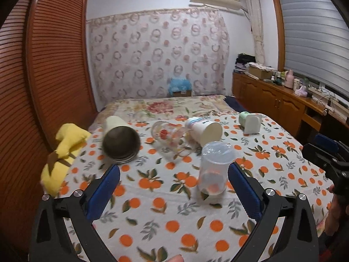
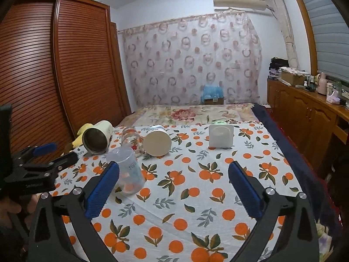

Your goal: Flip cup upside down

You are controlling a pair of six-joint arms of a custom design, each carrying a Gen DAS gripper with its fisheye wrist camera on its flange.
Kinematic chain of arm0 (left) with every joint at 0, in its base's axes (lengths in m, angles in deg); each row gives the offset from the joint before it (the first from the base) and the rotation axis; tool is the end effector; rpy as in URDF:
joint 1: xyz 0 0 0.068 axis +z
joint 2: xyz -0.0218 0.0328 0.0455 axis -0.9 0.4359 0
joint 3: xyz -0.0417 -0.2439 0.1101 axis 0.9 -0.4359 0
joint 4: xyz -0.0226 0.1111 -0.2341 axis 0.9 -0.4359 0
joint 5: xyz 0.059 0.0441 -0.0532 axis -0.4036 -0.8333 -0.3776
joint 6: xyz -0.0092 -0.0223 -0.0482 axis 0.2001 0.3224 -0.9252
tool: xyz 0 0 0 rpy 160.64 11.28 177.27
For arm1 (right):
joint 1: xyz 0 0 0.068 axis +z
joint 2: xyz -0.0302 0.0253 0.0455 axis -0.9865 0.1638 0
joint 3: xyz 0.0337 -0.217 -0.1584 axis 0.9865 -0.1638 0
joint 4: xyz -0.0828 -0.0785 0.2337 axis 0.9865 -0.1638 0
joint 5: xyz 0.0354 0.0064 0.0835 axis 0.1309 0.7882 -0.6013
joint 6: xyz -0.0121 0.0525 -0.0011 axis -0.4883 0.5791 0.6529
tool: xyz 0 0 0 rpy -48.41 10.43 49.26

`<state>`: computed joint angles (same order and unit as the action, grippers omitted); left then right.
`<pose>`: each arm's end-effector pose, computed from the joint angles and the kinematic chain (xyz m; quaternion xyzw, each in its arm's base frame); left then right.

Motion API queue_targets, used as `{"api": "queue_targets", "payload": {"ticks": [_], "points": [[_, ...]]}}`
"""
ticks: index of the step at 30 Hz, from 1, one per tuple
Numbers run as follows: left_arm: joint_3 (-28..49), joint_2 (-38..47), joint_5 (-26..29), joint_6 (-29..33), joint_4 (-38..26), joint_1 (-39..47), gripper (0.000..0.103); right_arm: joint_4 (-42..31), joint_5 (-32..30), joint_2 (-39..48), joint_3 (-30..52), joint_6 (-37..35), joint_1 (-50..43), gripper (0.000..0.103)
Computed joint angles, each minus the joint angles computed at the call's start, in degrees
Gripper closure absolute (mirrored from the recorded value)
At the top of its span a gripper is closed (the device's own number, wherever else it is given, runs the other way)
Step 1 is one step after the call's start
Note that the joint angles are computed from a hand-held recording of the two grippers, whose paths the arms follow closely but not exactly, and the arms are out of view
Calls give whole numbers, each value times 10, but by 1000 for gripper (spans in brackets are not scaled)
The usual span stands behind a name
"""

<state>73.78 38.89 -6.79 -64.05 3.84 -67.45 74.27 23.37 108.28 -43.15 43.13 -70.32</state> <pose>0.2074 -0.0091 0.1548 0.0082 0.8615 0.0215 0.5072 0.2211 0.0475 0.1551 -0.0986 0.8308 0.1549 0.5254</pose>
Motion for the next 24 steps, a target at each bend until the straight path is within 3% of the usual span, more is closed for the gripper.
{"api": "queue_targets", "payload": {"ticks": [7,24], "points": [[-21,-56,-6,-7,-32,4,7,3,6,-3,-6,3,6,2],[-27,-65,-17,-23,-28,-7,7,12,19,-8,-17,2,17,2]]}}
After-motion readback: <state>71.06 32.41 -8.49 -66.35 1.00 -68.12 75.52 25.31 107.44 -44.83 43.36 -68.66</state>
